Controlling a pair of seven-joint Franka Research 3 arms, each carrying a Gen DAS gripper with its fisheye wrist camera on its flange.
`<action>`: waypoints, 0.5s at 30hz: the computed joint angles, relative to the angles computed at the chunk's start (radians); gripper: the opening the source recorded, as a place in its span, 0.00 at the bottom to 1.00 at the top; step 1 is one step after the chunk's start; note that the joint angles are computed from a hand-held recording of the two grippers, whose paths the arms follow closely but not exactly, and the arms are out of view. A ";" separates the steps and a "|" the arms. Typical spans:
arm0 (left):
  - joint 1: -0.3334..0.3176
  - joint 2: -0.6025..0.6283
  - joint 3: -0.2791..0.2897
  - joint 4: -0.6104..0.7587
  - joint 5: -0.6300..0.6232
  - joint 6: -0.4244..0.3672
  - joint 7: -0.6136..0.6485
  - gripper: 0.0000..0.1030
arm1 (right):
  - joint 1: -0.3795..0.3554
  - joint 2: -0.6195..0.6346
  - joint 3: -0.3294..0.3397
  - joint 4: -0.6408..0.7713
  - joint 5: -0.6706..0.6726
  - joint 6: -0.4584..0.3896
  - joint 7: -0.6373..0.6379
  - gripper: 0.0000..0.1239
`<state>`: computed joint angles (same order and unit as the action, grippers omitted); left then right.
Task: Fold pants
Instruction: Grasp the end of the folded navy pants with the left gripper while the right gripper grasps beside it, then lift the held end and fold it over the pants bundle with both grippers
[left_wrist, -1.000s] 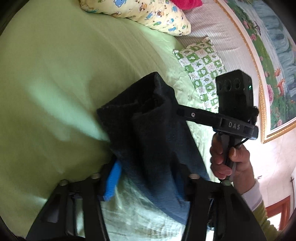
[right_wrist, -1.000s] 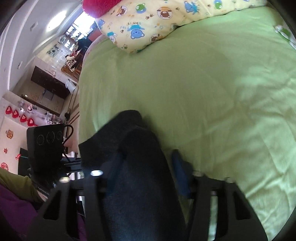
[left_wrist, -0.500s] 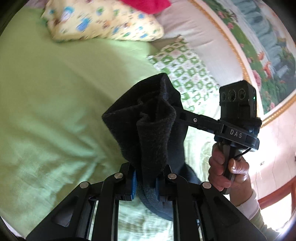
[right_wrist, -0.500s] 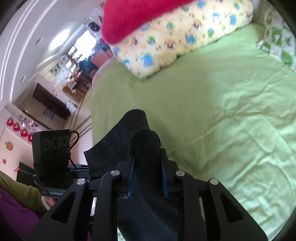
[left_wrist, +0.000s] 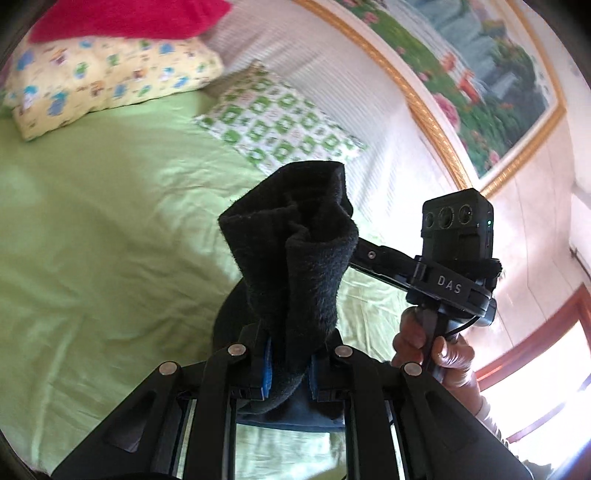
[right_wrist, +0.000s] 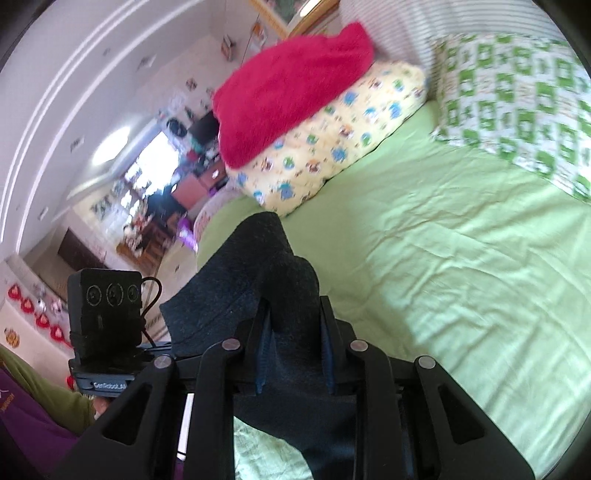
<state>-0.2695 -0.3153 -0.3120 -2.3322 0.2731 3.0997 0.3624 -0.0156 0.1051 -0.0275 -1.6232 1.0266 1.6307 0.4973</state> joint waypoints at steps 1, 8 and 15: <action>-0.013 0.011 0.003 0.014 -0.002 -0.003 0.010 0.13 | -0.010 -0.017 -0.008 -0.025 0.018 0.006 -0.009 0.20; -0.080 0.100 0.000 0.111 -0.013 -0.006 0.072 0.13 | -0.068 -0.057 -0.061 -0.110 0.100 -0.024 -0.034 0.20; -0.146 0.197 0.000 0.205 -0.054 -0.023 0.155 0.13 | -0.120 -0.079 -0.103 -0.169 0.132 -0.040 -0.047 0.20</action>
<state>-0.4152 -0.1186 -0.3117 -2.1269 0.2193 3.0763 0.5177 -0.1353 0.0257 -0.1304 -1.7922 1.1584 1.5906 0.4507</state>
